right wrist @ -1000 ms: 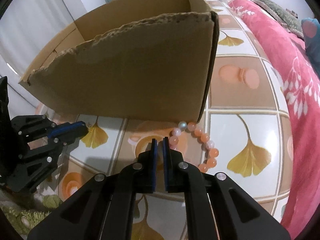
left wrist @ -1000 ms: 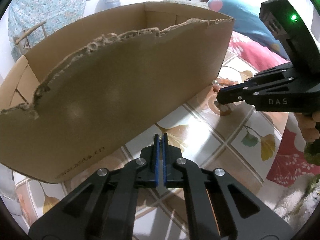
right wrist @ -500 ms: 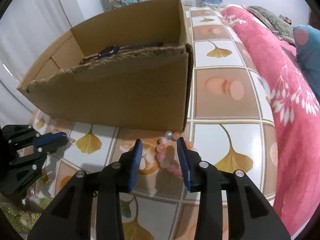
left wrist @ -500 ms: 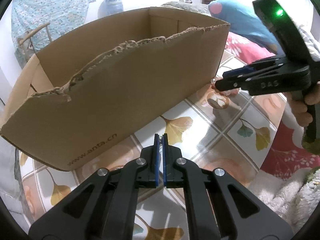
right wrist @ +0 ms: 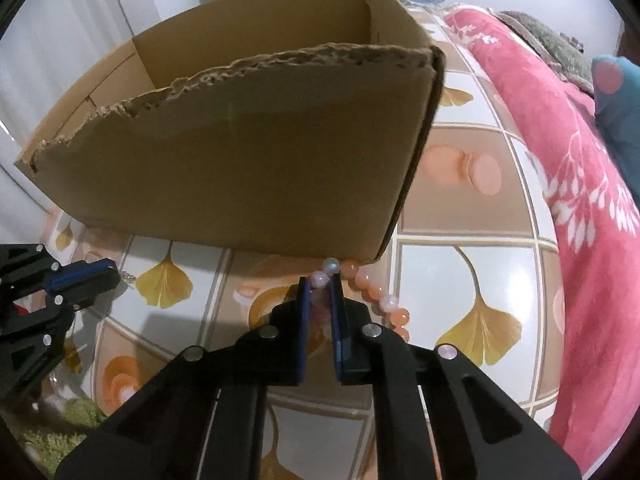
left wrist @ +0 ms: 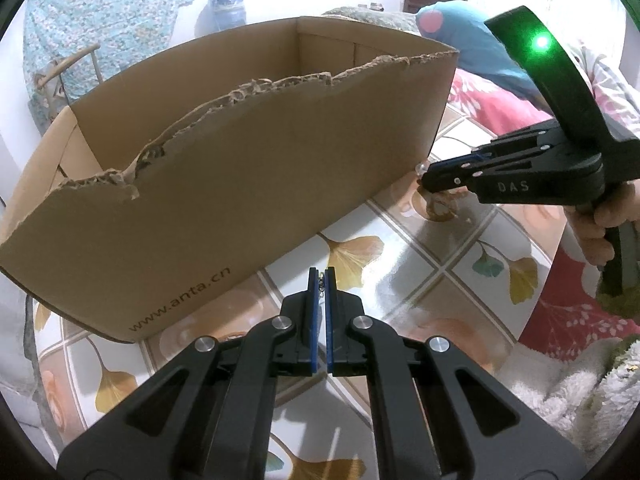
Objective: Organize jewelry
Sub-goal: 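Lift the pink bracelet with the right tool over the box, then open the right tool to drop the pink bracelet into the box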
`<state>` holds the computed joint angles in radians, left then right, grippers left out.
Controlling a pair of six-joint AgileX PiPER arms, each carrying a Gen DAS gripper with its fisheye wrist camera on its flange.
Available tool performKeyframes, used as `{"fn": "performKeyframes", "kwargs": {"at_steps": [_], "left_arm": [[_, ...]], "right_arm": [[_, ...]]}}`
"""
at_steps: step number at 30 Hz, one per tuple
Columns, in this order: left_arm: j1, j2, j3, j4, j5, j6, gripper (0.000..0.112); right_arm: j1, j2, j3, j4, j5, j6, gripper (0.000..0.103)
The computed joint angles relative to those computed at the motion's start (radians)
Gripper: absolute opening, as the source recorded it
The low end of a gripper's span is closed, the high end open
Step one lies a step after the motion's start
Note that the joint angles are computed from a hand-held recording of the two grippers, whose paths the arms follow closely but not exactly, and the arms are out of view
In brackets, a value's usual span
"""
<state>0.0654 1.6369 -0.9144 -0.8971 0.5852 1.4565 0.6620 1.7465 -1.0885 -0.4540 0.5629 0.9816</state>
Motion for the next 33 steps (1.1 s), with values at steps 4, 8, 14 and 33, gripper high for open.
{"fn": "performKeyframes", "kwargs": {"at_steps": [4, 8, 14, 33], "left_arm": [[-0.001, -0.018, 0.009, -0.015, 0.003, 0.006, 0.002], [0.006, -0.051, 0.021, -0.037, 0.028, 0.030, 0.002], [0.039, -0.133, 0.000, -0.099, 0.157, 0.082, 0.002], [-0.035, 0.164, -0.595, -0.020, 0.458, -0.313, 0.002]], "right_arm": [[0.007, -0.068, 0.056, 0.016, -0.031, 0.020, 0.010], [-0.009, -0.176, 0.121, 0.069, -0.068, 0.018, 0.010], [-0.023, -0.308, 0.157, 0.092, -0.125, 0.039, 0.010], [-0.214, -0.192, -0.180, 0.524, -0.169, -0.652, 0.010]]}}
